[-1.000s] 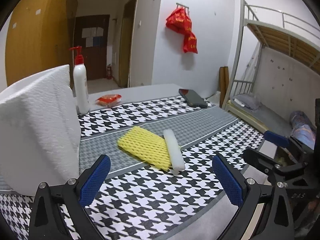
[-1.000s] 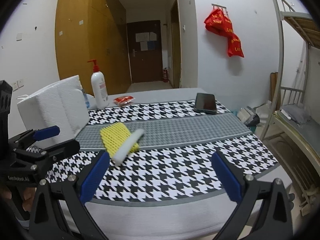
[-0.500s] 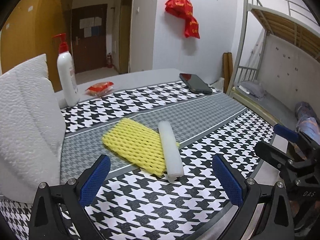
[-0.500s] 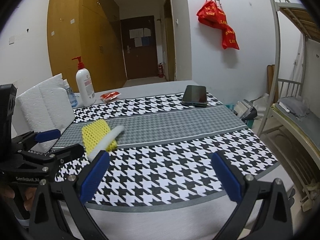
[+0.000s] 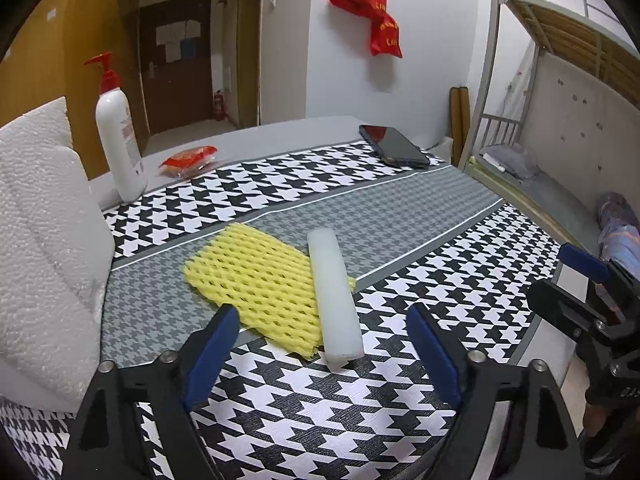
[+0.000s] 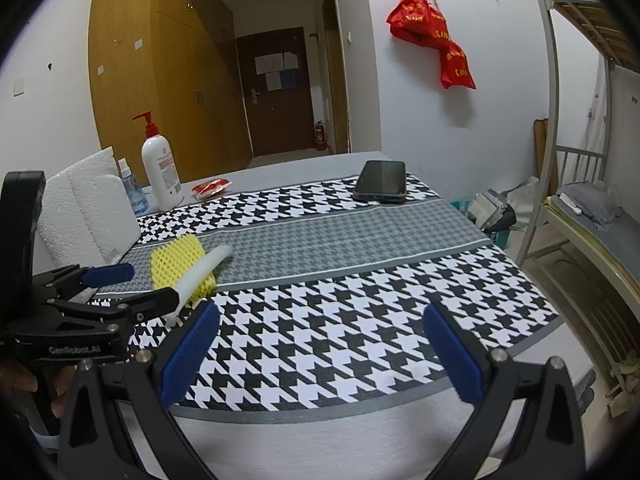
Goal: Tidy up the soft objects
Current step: 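Close the left tool on the white foam roll and lift it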
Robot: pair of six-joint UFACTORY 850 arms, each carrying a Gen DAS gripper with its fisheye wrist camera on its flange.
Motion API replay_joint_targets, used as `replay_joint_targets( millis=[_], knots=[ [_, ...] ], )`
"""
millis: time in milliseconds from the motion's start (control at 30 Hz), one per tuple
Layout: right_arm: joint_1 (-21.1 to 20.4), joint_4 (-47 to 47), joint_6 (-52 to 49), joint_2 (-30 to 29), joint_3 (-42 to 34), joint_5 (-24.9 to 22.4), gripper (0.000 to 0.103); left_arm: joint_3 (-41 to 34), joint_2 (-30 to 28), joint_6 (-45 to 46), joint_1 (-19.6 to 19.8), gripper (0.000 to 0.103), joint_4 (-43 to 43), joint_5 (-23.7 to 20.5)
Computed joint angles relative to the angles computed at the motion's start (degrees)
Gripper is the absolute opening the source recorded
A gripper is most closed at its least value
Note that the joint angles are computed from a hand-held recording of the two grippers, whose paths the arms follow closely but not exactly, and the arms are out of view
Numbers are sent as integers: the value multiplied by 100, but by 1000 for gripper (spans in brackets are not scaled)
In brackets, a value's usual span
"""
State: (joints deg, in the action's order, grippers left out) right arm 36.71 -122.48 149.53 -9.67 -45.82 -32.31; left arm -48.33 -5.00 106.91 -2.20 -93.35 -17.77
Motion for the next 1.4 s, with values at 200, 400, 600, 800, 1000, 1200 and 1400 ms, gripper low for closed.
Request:
replay_joint_targets(
  millis=[200, 400, 600, 800, 1000, 1200, 1400],
  knots=[
    [-32, -98, 85, -19, -4, 54, 103, -85, -97, -388, -69, 64, 497, 5],
    [-36, -209, 181, -25, -1, 96, 103, -218, -223, -1271, -203, 32, 1438, 221],
    [-49, -209, 198, -51, -20, 117, 103, -229, -260, -1500, -312, 23, 1814, 372],
    [-30, -266, 284, -3, 35, 78, 102, -169, -210, -1231, -393, 23, 1652, 560],
    [-22, -231, 313, 39, 70, 71, 103, -60, -37, -532, -295, 17, 1003, 310],
    [40, -198, 245, 67, 52, 34, 103, 110, 250, -78, -177, 17, 629, 88],
    [96, -271, 212, -5, -69, 97, 103, 283, 565, 232, 8, 17, 334, -99]
  ],
)
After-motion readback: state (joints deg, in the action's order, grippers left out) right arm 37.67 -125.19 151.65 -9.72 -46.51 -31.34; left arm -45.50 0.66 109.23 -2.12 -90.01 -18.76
